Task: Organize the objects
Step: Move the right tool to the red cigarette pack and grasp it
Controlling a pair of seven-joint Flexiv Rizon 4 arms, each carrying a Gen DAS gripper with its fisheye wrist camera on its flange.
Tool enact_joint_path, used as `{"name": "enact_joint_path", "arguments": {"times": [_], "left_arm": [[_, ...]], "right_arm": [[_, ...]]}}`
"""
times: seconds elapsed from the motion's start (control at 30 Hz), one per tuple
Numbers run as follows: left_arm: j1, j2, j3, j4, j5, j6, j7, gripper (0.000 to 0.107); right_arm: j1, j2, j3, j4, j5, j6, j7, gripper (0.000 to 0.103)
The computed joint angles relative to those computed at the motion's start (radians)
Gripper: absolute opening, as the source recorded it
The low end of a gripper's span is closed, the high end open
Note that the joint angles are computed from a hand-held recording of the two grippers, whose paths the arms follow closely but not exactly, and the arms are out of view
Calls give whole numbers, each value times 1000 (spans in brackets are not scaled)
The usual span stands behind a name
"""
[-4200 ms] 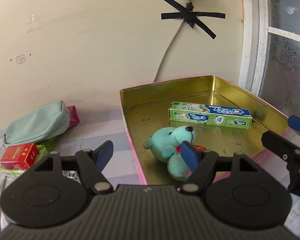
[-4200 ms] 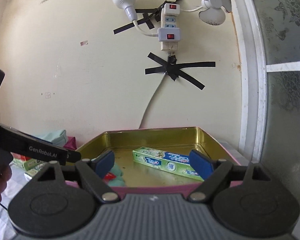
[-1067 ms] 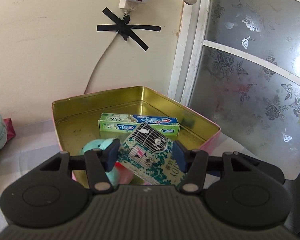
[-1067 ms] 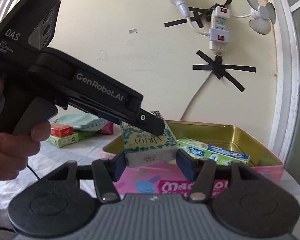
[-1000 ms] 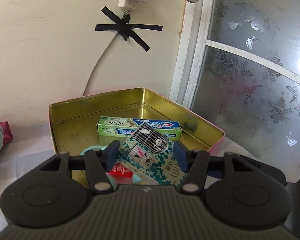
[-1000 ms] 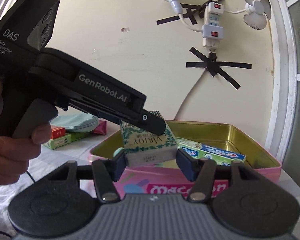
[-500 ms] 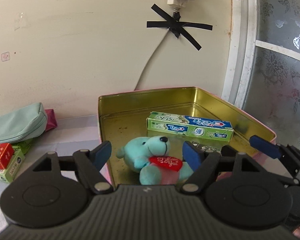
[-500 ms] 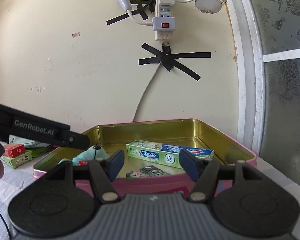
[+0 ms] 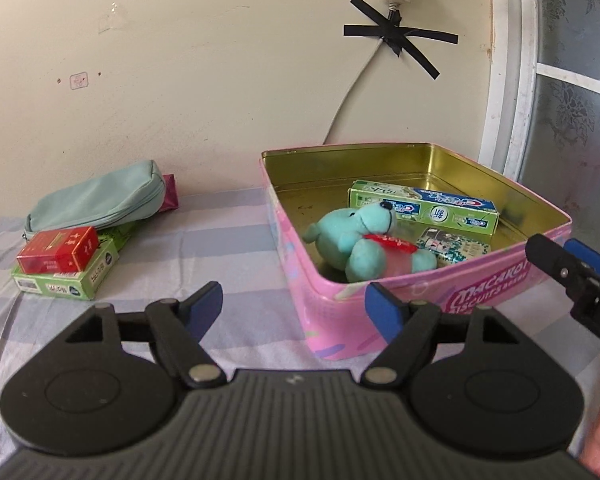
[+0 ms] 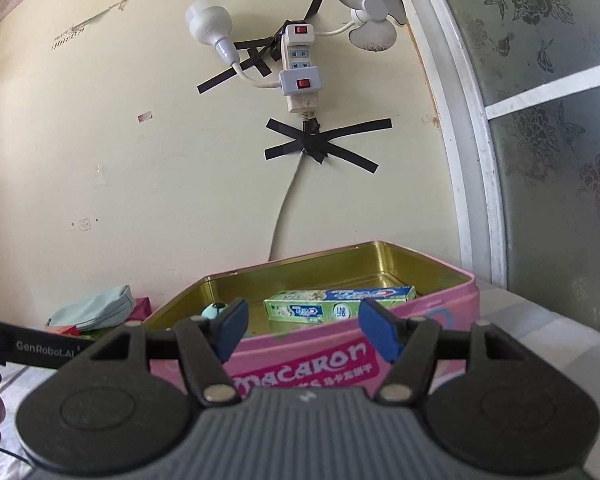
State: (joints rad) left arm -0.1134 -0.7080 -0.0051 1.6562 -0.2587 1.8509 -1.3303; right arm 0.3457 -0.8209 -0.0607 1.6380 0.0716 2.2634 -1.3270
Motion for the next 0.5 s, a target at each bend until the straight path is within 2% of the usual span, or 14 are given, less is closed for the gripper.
{"name": "enact_joint_path", "arguments": {"times": [0.17, 0.27, 0.5], "left_arm": [[4, 6, 17, 36, -10, 7, -14, 80], [5, 5, 28, 48, -18, 6, -21, 80], [-63, -9, 144, 70, -86, 16, -31, 80]], "right_arm": [[2, 8, 9, 24, 21, -3, 24, 66], [-23, 8, 27, 15, 0, -41, 65, 68], [-26, 2, 18, 11, -19, -61, 117, 68]]}}
